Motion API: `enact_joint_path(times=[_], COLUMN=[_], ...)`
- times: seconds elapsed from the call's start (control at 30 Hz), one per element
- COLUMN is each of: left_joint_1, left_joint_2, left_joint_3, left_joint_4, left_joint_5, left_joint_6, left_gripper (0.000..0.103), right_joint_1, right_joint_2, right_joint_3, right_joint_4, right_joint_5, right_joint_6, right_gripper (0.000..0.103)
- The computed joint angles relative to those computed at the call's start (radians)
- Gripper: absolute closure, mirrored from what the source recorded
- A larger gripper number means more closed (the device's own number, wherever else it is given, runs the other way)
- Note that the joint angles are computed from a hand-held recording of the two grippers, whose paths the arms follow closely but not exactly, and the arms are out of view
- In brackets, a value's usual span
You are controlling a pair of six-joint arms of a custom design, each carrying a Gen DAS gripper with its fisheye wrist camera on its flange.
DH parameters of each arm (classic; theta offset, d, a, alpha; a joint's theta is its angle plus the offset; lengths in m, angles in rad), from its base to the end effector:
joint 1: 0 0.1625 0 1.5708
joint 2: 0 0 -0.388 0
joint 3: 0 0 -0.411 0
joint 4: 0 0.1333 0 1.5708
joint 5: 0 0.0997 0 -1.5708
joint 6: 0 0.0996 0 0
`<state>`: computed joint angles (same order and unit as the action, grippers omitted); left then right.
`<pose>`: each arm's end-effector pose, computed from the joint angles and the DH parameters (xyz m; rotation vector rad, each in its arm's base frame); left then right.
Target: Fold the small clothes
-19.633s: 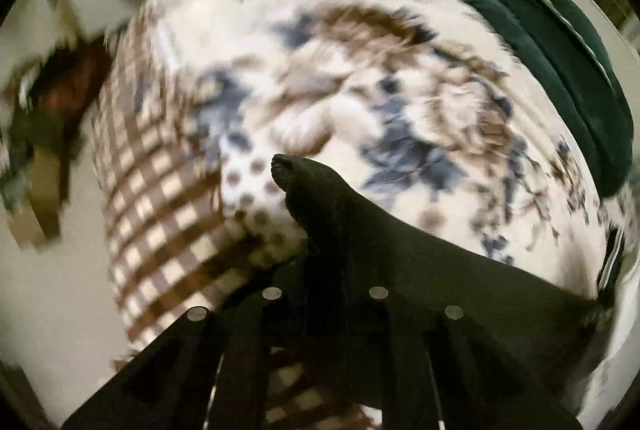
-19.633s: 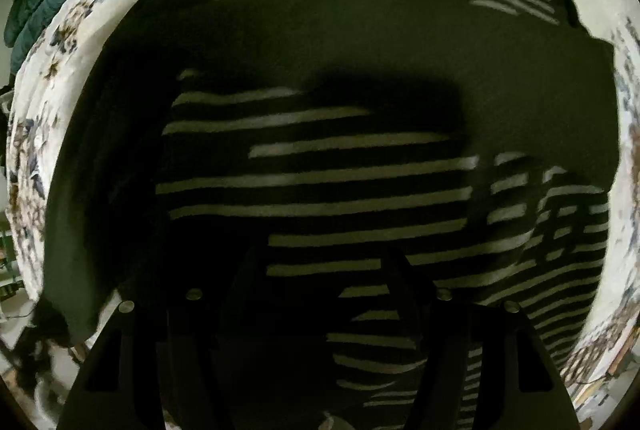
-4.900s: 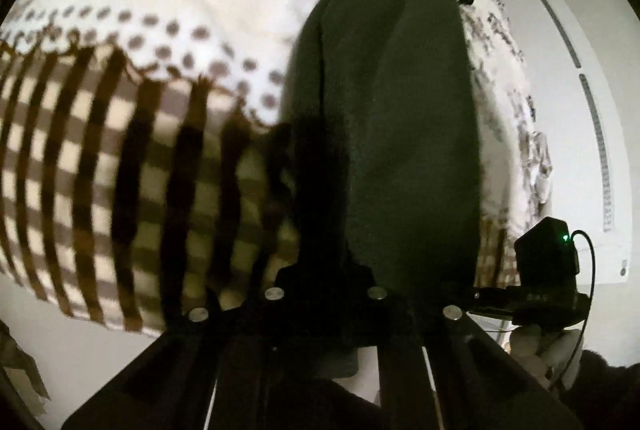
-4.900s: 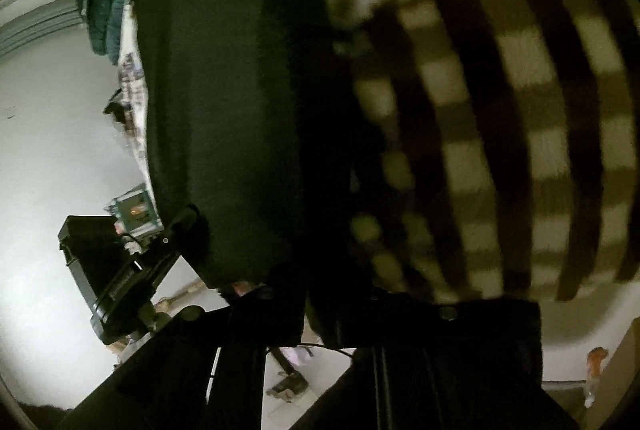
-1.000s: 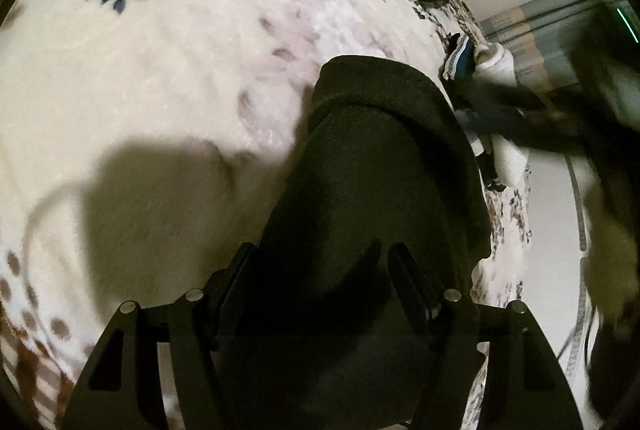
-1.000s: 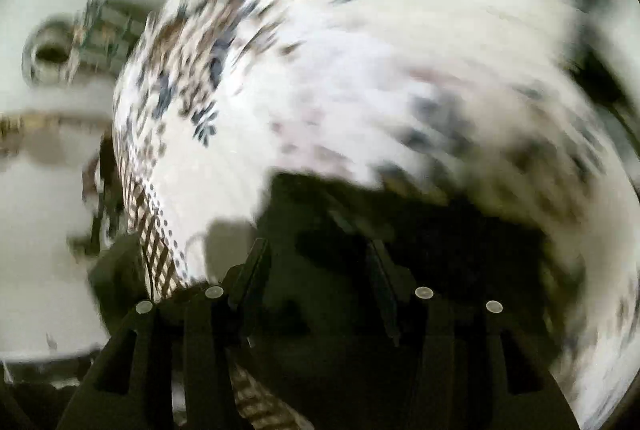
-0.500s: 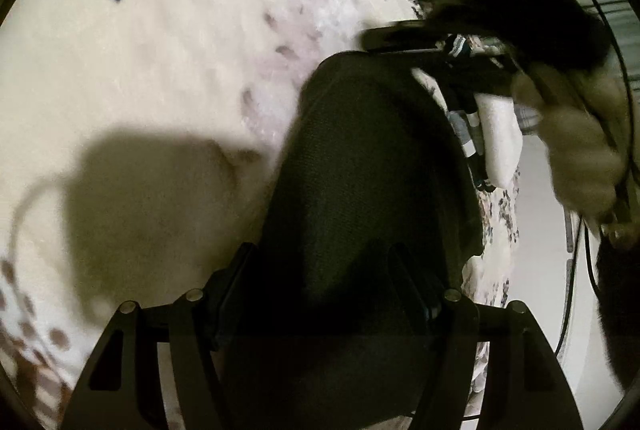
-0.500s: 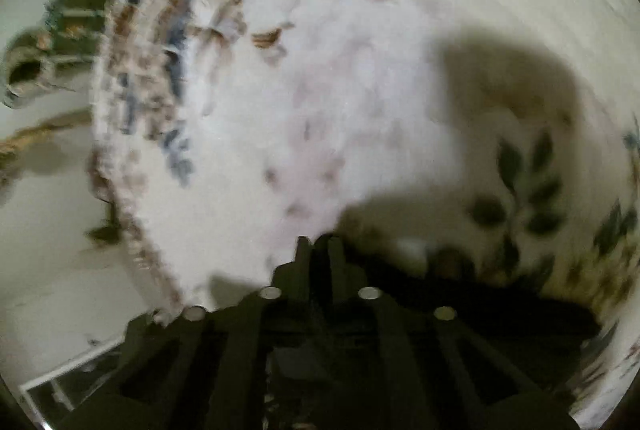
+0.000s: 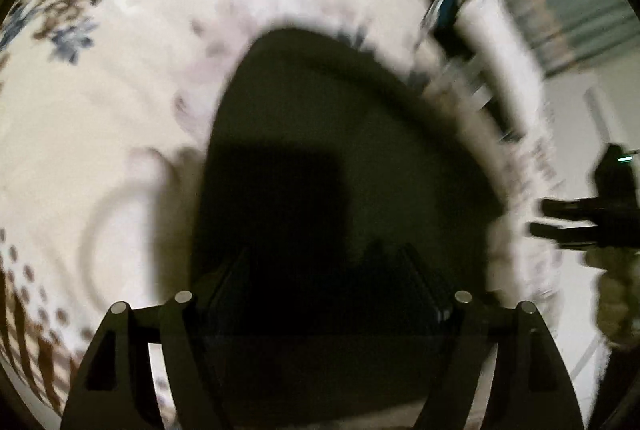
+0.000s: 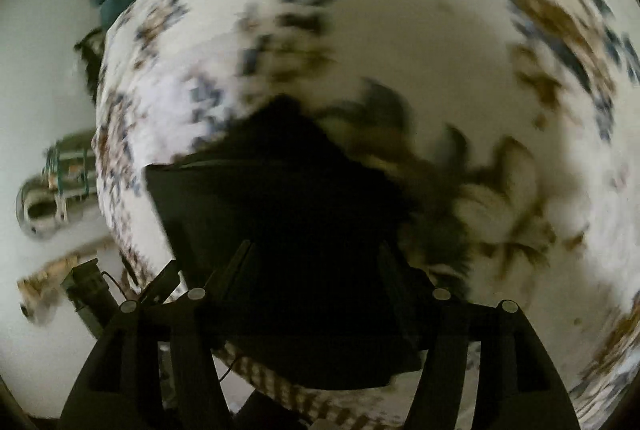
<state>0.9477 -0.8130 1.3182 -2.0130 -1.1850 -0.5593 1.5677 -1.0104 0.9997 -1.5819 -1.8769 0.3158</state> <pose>-0.2815 -0.6844 0.1470 0.1057 2.7756 -0.2297 0.1011 -0.7193 0.4028 -0.4558 -2.8041 0.0988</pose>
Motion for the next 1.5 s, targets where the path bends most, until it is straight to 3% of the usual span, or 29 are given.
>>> enact_joint_path(times=[0.13, 0.23, 0.4, 0.5, 0.57, 0.67, 0.8, 0.97, 1.1, 1.3, 1.5], left_joint_1=[0.002, -0.012, -0.031, -0.036, -0.036, -0.036, -0.038, -0.042, -0.058, -0.072, 0.001], left_joint_2=[0.062, 0.106, 0.123, 0.146, 0.149, 0.150, 0.155, 0.130, 0.105, 0.058, 0.163], left_joint_3=[-0.035, -0.080, -0.074, -0.114, -0.117, -0.115, -0.120, -0.090, -0.094, -0.112, -0.292], left_joint_4=[-0.001, 0.057, 0.051, 0.095, 0.090, 0.082, 0.087, 0.082, 0.097, 0.052, 0.165], left_joint_5=[0.023, 0.105, 0.196, 0.212, 0.214, 0.216, 0.217, 0.220, 0.232, 0.326, 0.371], left_joint_6=[0.026, -0.038, -0.108, -0.130, -0.128, -0.126, -0.132, -0.134, -0.155, -0.099, -0.062], left_gripper=[0.000, 0.000, 0.000, 0.000, 0.000, 0.000, 0.000, 0.000, 0.000, 0.000, 0.000], right_joint_1=[-0.041, -0.064, -0.081, -0.067, -0.063, -0.050, -0.033, -0.024, -0.006, 0.020, 0.018], right_joint_2=[-0.046, -0.045, 0.003, 0.012, 0.011, 0.005, 0.004, -0.003, -0.019, 0.031, 0.191], right_joint_3=[0.106, 0.144, 0.148, 0.158, 0.162, 0.176, 0.187, 0.196, 0.203, 0.059, -0.145], right_joint_4=[-0.107, -0.174, -0.212, -0.244, -0.254, -0.282, -0.304, -0.335, -0.386, -0.360, -0.247], right_joint_5=[-0.002, 0.009, 0.009, -0.028, -0.023, -0.042, -0.079, -0.101, -0.116, -0.110, -0.193], right_joint_6=[-0.044, -0.090, -0.129, -0.162, -0.169, -0.173, -0.183, -0.184, -0.174, -0.144, -0.139], right_gripper=[0.038, 0.038, 0.038, 0.048, 0.063, 0.072, 0.076, 0.093, 0.095, 0.096, 0.095])
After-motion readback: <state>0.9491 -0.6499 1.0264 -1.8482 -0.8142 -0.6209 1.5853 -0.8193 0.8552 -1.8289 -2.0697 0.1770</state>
